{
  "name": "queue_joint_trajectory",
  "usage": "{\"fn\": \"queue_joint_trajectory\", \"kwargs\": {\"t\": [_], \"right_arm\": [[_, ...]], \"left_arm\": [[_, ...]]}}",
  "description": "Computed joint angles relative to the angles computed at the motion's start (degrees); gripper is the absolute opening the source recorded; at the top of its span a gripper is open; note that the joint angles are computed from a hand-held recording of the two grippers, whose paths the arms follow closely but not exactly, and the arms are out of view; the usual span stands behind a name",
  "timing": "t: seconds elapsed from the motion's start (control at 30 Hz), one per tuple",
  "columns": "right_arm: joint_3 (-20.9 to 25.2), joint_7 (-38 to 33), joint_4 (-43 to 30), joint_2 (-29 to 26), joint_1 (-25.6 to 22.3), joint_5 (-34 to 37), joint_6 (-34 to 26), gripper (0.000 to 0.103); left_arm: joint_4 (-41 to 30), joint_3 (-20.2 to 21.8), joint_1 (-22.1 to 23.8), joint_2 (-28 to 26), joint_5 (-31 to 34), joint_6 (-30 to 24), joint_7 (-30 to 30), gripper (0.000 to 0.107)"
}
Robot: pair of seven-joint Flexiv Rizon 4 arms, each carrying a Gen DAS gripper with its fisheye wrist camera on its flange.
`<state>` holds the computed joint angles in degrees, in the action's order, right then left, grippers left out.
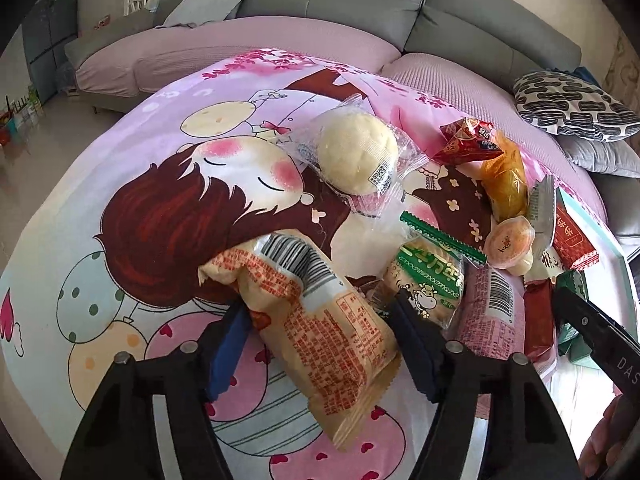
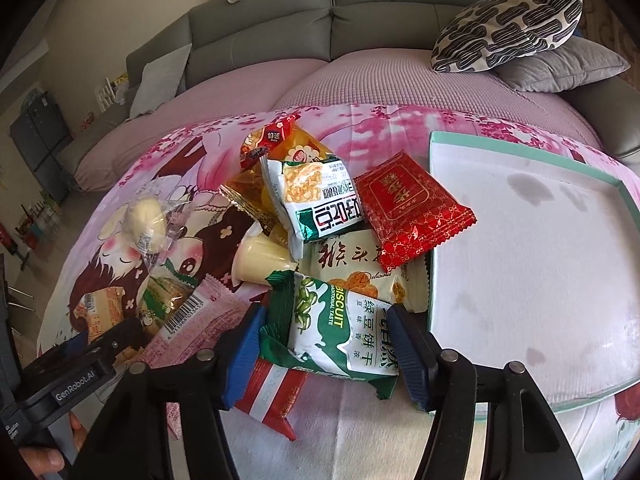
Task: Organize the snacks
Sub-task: 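Grasp the green biscuit pack with the right tool while the left tool grasps the cream bread bag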
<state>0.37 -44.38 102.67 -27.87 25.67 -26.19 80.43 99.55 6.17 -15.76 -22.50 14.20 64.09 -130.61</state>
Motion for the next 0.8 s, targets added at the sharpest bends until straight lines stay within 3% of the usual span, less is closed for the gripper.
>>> {"fn": "queue_joint_trajectory", "kwargs": {"t": [0.2, 0.57, 0.7, 0.73, 0.8], "right_arm": [[0.04, -0.73, 0.37, 0.13, -0.16, 0.15, 1.09, 0.060], [0.60, -3.75, 2.50, 1.95, -1.65, 2.20, 5.27, 0.040], [-8.38, 3.40, 5.32, 3.90, 3.92, -5.24, 3.90, 0.040], [-8.26, 3.83, 5.48, 4.00, 3.45, -5.73, 3.50, 0.040], [-2.80, 0.82, 4.43, 3.16, -1.06, -1.19, 3.55, 0.040]], "left_arm": [[-0.85, 0.72, -0.75, -0.11, 1.66, -0.88, -1.55, 0.066], [-1.32, 1.48, -1.61, 1.80, 6.11, -3.04, -6.43, 0.062], [-1.51, 1.07, -1.32, 2.24, 7.40, -4.05, -7.31, 0.062], [-1.42, 0.86, -1.10, 2.29, 7.43, -3.97, -7.31, 0.062], [-1.21, 0.39, -0.66, 2.32, 7.16, -3.76, -7.07, 0.062]]}}
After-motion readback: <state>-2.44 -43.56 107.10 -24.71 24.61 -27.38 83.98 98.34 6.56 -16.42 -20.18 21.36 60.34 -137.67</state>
